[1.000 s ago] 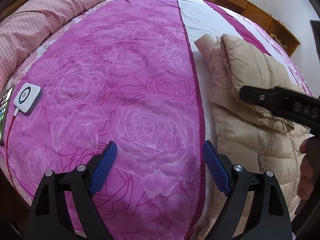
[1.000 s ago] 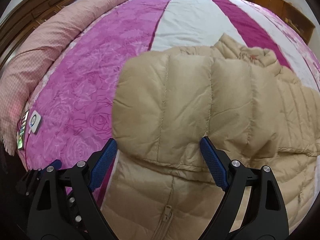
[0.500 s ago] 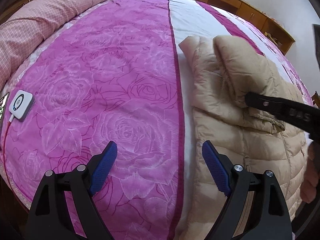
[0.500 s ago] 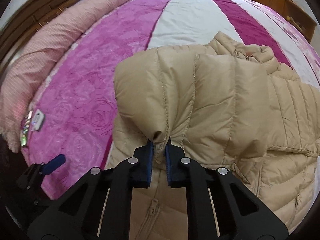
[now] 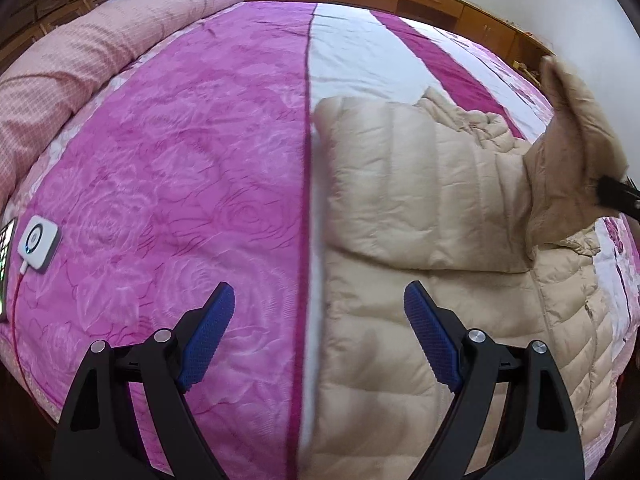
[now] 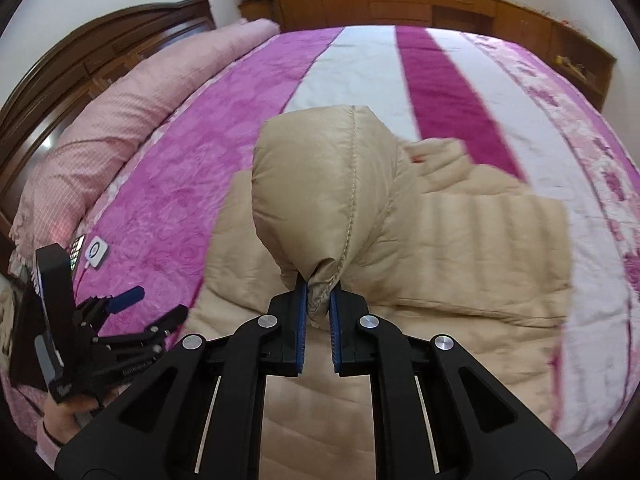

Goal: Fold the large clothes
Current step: 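Fold the side panel with the right tool over toward the zipper and release, then withdraw the open right tool and move the left tool to the jacket hem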

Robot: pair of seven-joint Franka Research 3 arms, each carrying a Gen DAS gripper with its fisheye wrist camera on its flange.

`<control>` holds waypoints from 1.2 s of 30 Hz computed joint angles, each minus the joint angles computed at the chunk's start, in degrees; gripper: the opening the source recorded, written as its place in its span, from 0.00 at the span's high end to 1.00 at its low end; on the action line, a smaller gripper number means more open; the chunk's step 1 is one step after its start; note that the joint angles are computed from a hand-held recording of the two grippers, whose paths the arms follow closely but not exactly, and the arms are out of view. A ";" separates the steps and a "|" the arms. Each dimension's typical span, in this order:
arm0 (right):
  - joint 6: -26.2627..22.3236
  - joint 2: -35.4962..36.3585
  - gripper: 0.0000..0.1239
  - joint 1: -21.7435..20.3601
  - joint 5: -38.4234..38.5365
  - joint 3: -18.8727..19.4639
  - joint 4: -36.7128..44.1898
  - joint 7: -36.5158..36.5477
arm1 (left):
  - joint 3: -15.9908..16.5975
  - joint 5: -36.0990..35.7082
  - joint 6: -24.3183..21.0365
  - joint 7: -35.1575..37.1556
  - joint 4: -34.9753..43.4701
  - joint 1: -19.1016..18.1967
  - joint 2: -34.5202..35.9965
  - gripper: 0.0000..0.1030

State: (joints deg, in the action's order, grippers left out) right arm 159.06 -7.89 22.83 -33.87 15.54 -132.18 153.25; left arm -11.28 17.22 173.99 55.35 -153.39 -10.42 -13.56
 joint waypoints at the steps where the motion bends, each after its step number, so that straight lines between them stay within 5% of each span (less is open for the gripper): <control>1: -0.23 -1.25 0.92 -0.18 0.07 -0.32 -1.04 -0.14 | -0.32 0.07 -0.08 -0.25 0.40 -0.09 0.19 0.19; 13: 3.51 -12.78 0.92 -8.38 9.14 0.26 -15.17 -4.38 | -4.19 5.86 -2.87 -5.65 5.95 -0.78 3.12 0.19; 24: 12.79 -8.37 0.90 -20.42 8.59 7.68 -20.71 1.32 | -5.03 12.10 -4.87 -11.09 11.63 -2.66 7.98 0.19; 29: 12.18 -10.32 0.82 -23.28 6.10 9.59 -22.57 4.91 | -4.97 15.69 -6.18 -13.64 13.30 -3.51 8.99 0.19; 36: 7.90 -22.44 0.69 -23.82 5.56 11.66 -27.14 5.89 | -4.50 17.32 -7.15 -14.97 14.73 -4.61 10.31 0.19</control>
